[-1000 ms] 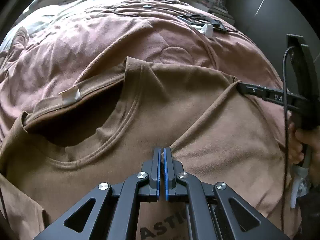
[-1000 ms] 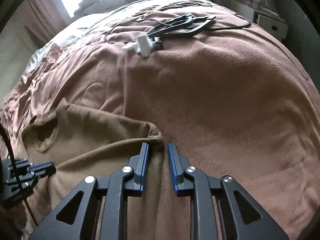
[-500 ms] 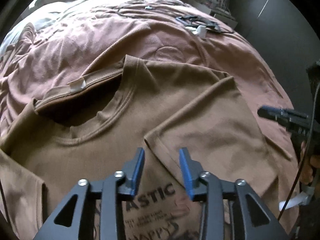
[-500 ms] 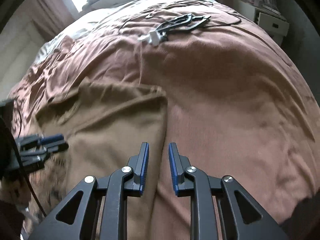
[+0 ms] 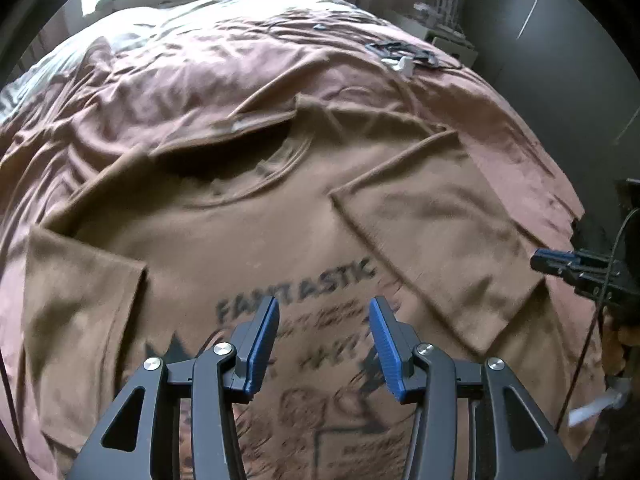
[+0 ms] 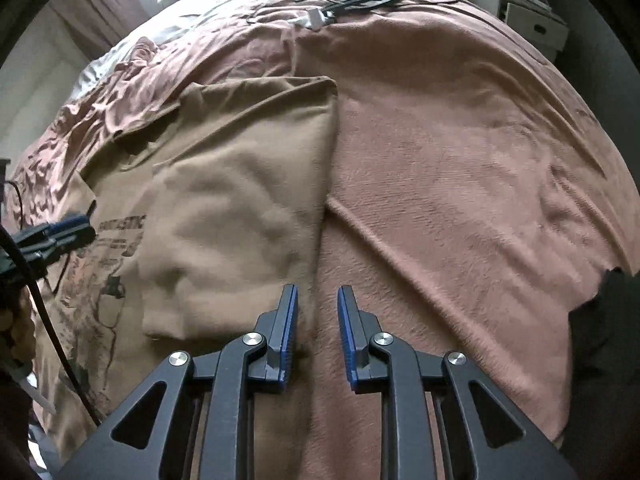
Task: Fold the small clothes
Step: 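Open the left tool and pull both tools back from the shirt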
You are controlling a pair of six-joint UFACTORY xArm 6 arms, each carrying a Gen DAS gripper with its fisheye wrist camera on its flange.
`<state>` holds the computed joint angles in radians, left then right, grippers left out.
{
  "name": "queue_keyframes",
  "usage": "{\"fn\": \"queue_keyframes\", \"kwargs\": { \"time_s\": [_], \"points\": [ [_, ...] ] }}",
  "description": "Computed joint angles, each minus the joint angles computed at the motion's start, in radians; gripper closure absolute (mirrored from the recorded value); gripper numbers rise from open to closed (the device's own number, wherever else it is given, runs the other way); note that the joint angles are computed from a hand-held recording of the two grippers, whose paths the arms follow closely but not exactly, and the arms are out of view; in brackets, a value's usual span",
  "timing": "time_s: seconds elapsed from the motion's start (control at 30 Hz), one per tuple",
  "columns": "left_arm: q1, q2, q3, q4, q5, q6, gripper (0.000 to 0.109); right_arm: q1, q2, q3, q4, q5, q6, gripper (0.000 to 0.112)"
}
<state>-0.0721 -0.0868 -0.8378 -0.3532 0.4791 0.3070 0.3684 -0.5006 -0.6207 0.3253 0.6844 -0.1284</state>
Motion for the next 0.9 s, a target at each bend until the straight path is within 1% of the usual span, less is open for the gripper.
{"fn": "queue_keyframes", "kwargs": {
  "time_s": [0.07,0.17,0.23,0.3,0.33,0.4,0.5,0.63,0.67,0.7,0.73,0.77,0.8,0.83,0.9],
  "points": [
    [0.020,-0.023,0.033,0.006,-0.001,0.005,0.059,0.024,-0.007,0.017,-0.030,-0.007,0.027,0.095],
    [0.053,-0.049,0.066,-0.017,0.008,0.031,0.059,0.052,-0.010,0.041,-0.178,-0.023,0.142,0.095],
    [0.077,-0.073,0.093,-0.046,0.012,0.056,0.059,0.040,-0.034,0.060,-0.203,-0.027,0.181,0.093],
    [0.099,-0.100,0.123,-0.074,0.019,0.085,0.059,0.028,-0.051,0.064,-0.250,-0.014,0.244,0.089],
    [0.109,-0.115,0.138,-0.082,0.024,0.098,0.059,0.024,-0.060,0.067,-0.251,-0.007,0.254,0.089],
    [0.133,-0.151,0.170,-0.085,0.036,0.118,0.059,0.022,-0.091,0.070,-0.253,0.023,0.278,0.088],
    [0.173,-0.216,0.210,-0.079,0.070,0.138,0.059,0.047,-0.160,0.081,-0.317,0.071,0.376,0.086],
    [0.230,-0.323,0.251,-0.103,0.137,0.184,0.059,0.076,-0.275,0.082,-0.323,0.177,0.429,0.084],
    [0.251,-0.361,0.261,-0.115,0.169,0.205,0.058,0.088,-0.308,0.078,-0.345,0.211,0.451,0.075],
    [0.264,-0.390,0.270,-0.116,0.190,0.218,0.055,0.092,-0.337,0.073,-0.363,0.241,0.464,0.061],
    [0.276,-0.425,0.282,-0.108,0.206,0.225,0.053,0.105,-0.371,0.068,-0.386,0.269,0.490,0.053],
    [0.285,-0.454,0.292,-0.098,0.217,0.230,0.047,0.117,-0.405,0.063,-0.396,0.294,0.506,0.043],
    [0.294,-0.486,0.302,-0.089,0.228,0.235,0.043,0.127,-0.425,0.055,-0.396,0.315,0.513,0.040],
    [0.309,-0.529,0.315,-0.080,0.244,0.242,0.041,0.145,-0.449,0.044,-0.403,0.344,0.527,0.038],
    [0.335,-0.588,0.327,-0.076,0.274,0.247,0.027,0.187,-0.488,0.021,-0.439,0.405,0.562,0.031]
  ]
}}
